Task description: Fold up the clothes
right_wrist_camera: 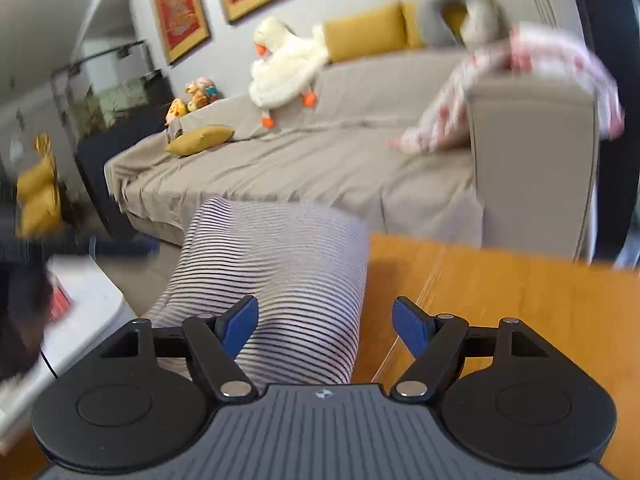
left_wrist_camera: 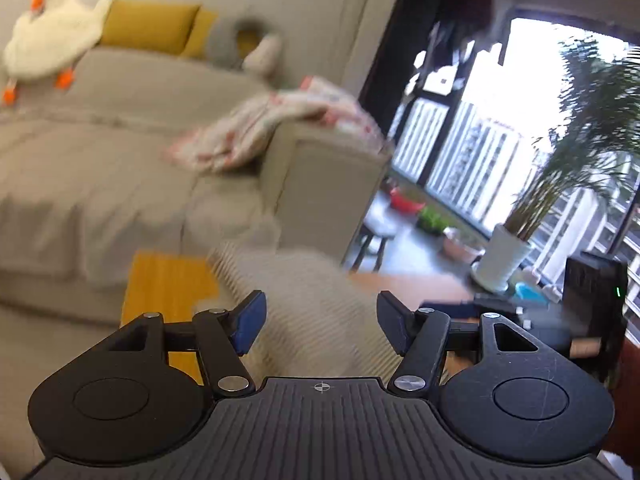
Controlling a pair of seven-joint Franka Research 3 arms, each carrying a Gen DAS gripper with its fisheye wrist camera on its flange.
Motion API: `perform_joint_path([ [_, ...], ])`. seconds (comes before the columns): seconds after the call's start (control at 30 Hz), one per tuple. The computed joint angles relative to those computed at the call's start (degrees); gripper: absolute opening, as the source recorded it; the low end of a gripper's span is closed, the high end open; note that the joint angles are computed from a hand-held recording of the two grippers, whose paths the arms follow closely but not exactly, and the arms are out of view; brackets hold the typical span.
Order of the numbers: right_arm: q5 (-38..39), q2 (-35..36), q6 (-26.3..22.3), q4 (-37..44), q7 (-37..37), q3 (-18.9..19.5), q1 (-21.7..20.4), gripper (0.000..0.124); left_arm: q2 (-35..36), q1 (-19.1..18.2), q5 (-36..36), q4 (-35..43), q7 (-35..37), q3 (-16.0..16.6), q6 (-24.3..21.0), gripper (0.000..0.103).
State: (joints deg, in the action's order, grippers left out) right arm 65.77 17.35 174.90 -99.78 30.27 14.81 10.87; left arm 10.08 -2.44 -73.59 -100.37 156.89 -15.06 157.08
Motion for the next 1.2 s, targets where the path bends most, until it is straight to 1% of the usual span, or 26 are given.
perform_joint_path([
  [0.03, 2.0, -1.1, 1.7, -1.0, -4.0, 1.4, -0.5, 0.069, 1.1, -0.3, -0.1, 1.8, 1.1, -0.3, 0.0, 0.069],
  [0.07, 2.9, -2.0, 0.5, -1.6, -6.1, 2.1, -0.7, 0.067, 3.2, -0.9, 2.7, 4.2, -0.8, -0.3, 0.1, 0.069],
  [0.1, 3.8, -2.9, -0.8, -2.1, -8.1, 2.3, -0.4, 0.066, 6.0, -1.8, 7.7, 6.9, -5.5, 0.1, 0.4, 0.069],
  [0.13, 2.3, -3.7, -2.3, -2.9, -7.5, 1.8, 0.3, 0.066, 9.2, -2.9, 14.2, 9.8, -12.6, 1.3, -0.1, 0.068],
  [0.17, -2.6, -4.1, -4.9, -3.9, -2.9, -0.6, 2.4, 0.066, 12.6, -4.1, 20.2, 13.2, -19.8, 2.9, -1.5, 0.068],
  [0.2, -8.6, -4.2, -6.3, -5.1, 3.0, -2.9, 4.4, 0.066, 16.3, -4.7, 24.6, 17.1, -26.8, 4.5, -4.7, 0.064],
  [0.23, -11.4, -4.1, -4.9, -6.2, 4.9, -3.6, 5.5, 0.066, 19.6, -4.2, 25.8, 20.3, -31.1, 4.8, -7.2, 0.054],
  [0.3, -9.7, -4.4, -2.3, -7.7, 1.0, -2.0, 4.8, 0.067, 22.3, -1.4, 23.5, 22.9, -32.1, 2.2, -8.7, 0.050],
  [0.33, -9.5, -4.6, -3.4, -7.5, 2.2, -2.1, 4.6, 0.067, 23.3, -0.3, 23.1, 24.0, -32.7, 1.2, -9.3, 0.046],
  [0.4, -10.3, -4.5, -7.2, -6.4, 4.6, -2.8, 4.2, 0.071, 24.2, 0.5, 24.9, 25.4, -34.6, 0.4, -9.9, 0.045],
  [0.47, -15.0, -4.6, -7.4, -6.6, 6.3, -4.1, 5.4, 0.072, 22.6, 1.0, 26.5, 23.3, -34.4, -0.5, -7.5, 0.043],
  [0.5, -15.1, -5.3, -7.0, -7.3, 6.2, -4.3, 5.8, 0.073, 20.1, 1.9, 25.8, 19.9, -32.5, -1.8, -4.7, 0.046],
  [0.53, -11.2, -6.4, -7.0, -7.9, 4.3, -2.7, 4.2, 0.073, 17.0, 3.4, 24.1, 15.8, -29.9, -3.6, -1.7, 0.060],
  [0.57, -6.4, -7.5, -7.2, -8.4, 1.9, -1.9, 3.2, 0.078, 13.8, 5.0, 22.2, 11.9, -27.2, -5.4, 0.9, 0.068],
  [0.6, 1.7, -8.3, -7.4, -8.4, -2.0, -1.2, 2.0, 0.085, 10.3, 6.7, 19.8, 7.5, -24.6, -7.3, 2.7, 0.080],
  [0.67, 15.0, -9.6, -7.4, -8.7, -7.3, -1.6, 1.0, 0.085, 3.6, 8.7, 13.9, 0.3, -20.0, -8.7, 2.0, 0.085],
  [0.73, 20.0, -9.5, -6.4, -8.9, -5.7, -3.2, 1.5, 0.085, -1.3, 9.4, 8.8, -5.4, -16.8, -8.3, -2.1, 0.089],
  [0.83, 17.5, -7.5, -8.4, -8.8, 4.2, -5.8, 2.7, 0.084, -4.9, 7.6, 6.7, -11.1, -14.3, -6.9, -4.4, 0.084],
  [0.87, 16.6, -6.8, -9.4, -8.7, 6.6, -6.2, 2.9, 0.081, -5.3, 6.6, 6.5, -12.2, -12.6, -6.5, -3.6, 0.080],
  [0.9, 16.7, -6.4, -10.6, -8.6, 6.8, -6.2, 2.9, 0.069, -5.3, 5.7, 6.7, -12.6, -11.5, -6.0, -2.3, 0.072],
  [0.93, 18.1, -6.5, -10.3, -8.4, 4.7, -5.9, 3.1, 0.066, -4.9, 5.0, 6.6, -12.2, -11.3, -5.3, -1.8, 0.064],
  [1.03, 20.2, -6.8, -8.3, -6.6, -3.1, -5.5, 4.2, 0.059, -2.4, 4.0, 4.0, -9.1, -12.6, -2.6, -3.4, 0.056],
  [1.07, 19.0, -6.4, -8.2, -5.6, -3.5, -5.7, 4.5, 0.059, -1.8, 3.0, 5.6, -8.6, -13.7, -1.8, -2.2, 0.055],
  [1.1, 16.6, -6.0, -7.9, -4.9, -3.0, -5.2, 4.2, 0.058, -1.7, 2.0, 6.9, -8.8, -14.0, -1.0, -1.3, 0.057],
  [1.17, 1.3, -4.9, -5.7, -5.5, 8.4, -7.8, 7.0, 0.058, -1.7, 0.5, 9.8, -9.4, -14.8, -0.1, 0.6, 0.059],
  [1.2, -3.9, -4.5, -5.2, -6.1, 12.0, -8.5, 7.5, 0.058, -1.8, 0.0, 10.9, -9.7, -15.0, 0.1, 1.5, 0.060],
])
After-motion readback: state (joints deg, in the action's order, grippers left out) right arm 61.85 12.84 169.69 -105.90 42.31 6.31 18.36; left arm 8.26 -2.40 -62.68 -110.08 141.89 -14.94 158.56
